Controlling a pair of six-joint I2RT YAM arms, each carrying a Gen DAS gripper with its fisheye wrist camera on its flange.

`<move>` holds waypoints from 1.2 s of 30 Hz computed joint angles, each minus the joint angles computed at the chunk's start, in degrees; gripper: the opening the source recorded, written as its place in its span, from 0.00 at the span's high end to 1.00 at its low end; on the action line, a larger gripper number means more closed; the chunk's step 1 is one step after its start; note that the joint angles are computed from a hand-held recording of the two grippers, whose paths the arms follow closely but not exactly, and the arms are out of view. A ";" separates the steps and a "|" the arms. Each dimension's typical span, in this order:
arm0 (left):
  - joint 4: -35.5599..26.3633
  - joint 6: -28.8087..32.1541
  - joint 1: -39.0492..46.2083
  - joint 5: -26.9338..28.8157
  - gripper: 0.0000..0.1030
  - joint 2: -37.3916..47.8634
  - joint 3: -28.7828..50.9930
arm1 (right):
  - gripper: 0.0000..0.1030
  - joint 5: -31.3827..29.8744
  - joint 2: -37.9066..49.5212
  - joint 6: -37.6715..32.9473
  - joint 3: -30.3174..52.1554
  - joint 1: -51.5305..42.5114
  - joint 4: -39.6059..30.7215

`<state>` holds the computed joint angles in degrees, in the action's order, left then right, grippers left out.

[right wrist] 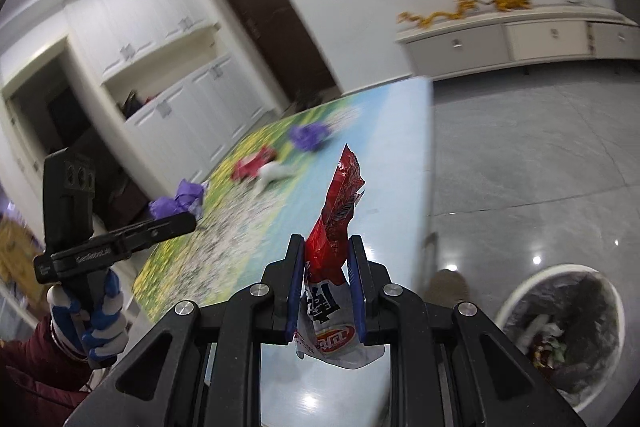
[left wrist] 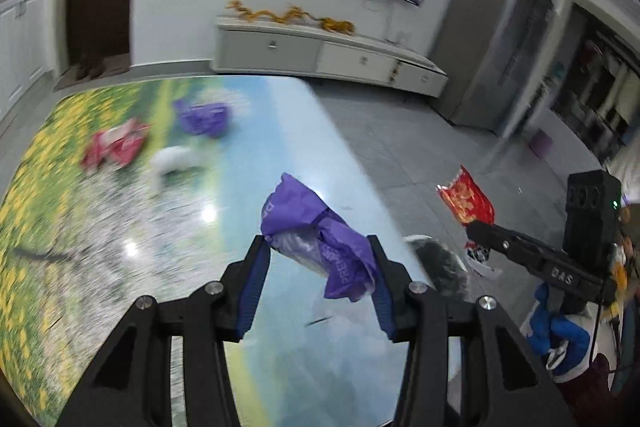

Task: Collect trash
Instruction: 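Carry both held bags over the trash bin and open both grippers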

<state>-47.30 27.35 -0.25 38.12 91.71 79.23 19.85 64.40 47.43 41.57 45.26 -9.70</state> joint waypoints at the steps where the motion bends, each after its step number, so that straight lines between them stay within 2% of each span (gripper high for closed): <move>1: -0.02 -0.29 -2.07 -0.55 0.56 -0.16 -0.01 | 0.79 1.07 -2.33 0.95 -1.56 -0.46 -1.15; 4: 0.18 -1.18 -8.41 -2.36 0.56 0.28 0.13 | 0.79 3.86 -10.70 4.12 -6.50 -2.33 -6.33; 8: 1.13 -2.66 -17.88 -5.17 0.56 1.76 0.17 | 0.79 4.10 -19.13 7.89 -11.67 -6.79 -12.35; 11: 1.90 -3.85 -24.80 -7.35 0.56 3.55 0.71 | 0.79 1.66 -24.82 9.54 -15.53 -12.07 -15.75; 17: 4.38 -7.93 -35.59 -11.47 0.55 9.98 3.40 | 0.76 -6.00 -30.03 8.27 -21.05 -23.95 -18.08; 21: 4.58 -11.27 -39.79 -13.34 0.54 15.96 7.50 | 0.74 -10.54 -29.36 7.06 -23.54 -30.37 -17.85; 23: 4.31 -12.05 -41.19 -13.53 0.54 18.38 9.26 | 0.59 -12.41 -30.94 5.87 -24.77 -33.38 -19.08; 25: 4.32 -12.69 -42.70 -14.28 0.52 19.97 10.47 | 0.55 -12.85 -31.04 5.59 -25.34 -35.31 -19.78; 30: 3.59 -13.06 -43.78 -13.92 0.44 21.96 12.74 | 0.53 -12.82 -32.39 6.20 -26.10 -36.91 -21.13; 36: 5.95 -13.37 -43.57 -14.94 0.42 19.48 9.65 | 0.53 -7.11 -34.68 11.01 -24.46 -30.85 -26.01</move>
